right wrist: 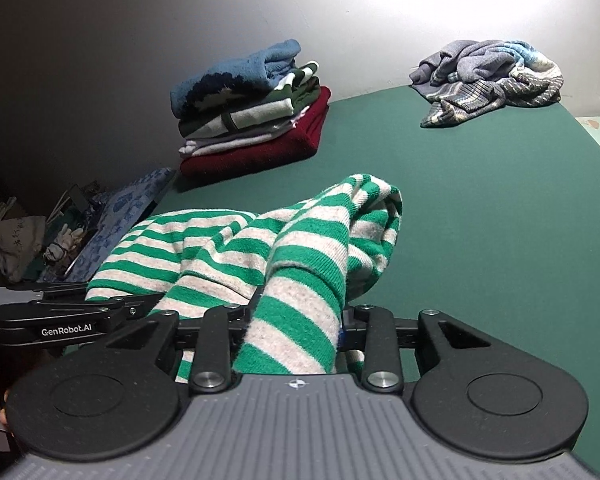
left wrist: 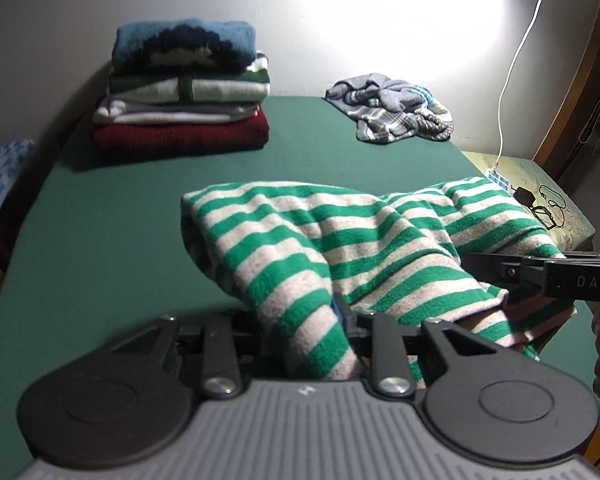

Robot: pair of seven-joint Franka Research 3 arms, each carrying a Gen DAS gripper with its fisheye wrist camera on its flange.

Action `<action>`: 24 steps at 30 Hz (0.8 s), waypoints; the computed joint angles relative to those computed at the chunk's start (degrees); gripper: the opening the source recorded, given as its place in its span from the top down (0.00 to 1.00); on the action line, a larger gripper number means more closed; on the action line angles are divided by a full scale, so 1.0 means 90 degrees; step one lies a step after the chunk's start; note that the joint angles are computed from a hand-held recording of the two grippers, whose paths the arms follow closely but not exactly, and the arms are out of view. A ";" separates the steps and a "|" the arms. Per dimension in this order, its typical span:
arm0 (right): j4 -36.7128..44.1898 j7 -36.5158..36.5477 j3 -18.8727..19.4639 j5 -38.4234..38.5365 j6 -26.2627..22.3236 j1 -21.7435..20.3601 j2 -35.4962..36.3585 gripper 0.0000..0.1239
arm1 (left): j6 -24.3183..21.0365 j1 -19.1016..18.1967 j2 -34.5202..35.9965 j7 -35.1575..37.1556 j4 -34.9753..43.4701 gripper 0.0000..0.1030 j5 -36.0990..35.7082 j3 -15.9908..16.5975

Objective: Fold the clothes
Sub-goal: 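Lift the folded striped hoodie off the bed with both grippers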

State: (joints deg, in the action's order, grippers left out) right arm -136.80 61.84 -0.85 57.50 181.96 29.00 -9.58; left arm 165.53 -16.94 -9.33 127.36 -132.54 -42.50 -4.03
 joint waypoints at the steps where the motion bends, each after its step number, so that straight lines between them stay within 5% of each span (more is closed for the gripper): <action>1: 0.0093 -0.0104 -0.0053 0.0045 -0.0022 0.0046 -0.0005 0.73 | -0.0055 0.0066 -0.0014 -0.0103 0.0085 0.74 0.0187 -0.0018; 14: 0.2735 -0.0282 0.0276 -0.0218 -0.1053 -0.0758 0.0985 0.74 | -0.0918 0.0986 0.0921 -0.0820 0.2760 0.74 0.1912 -0.0147; 24: 0.5964 0.1588 0.0539 -0.2020 -0.1388 -0.1248 0.3219 0.74 | -0.1522 0.1680 0.3251 -0.1469 0.6399 0.74 0.3226 -0.0585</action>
State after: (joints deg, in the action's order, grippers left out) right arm -83.13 76.13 4.00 39.32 169.47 17.77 19.40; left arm 151.83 -1.82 19.93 114.14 -74.95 -13.47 -9.29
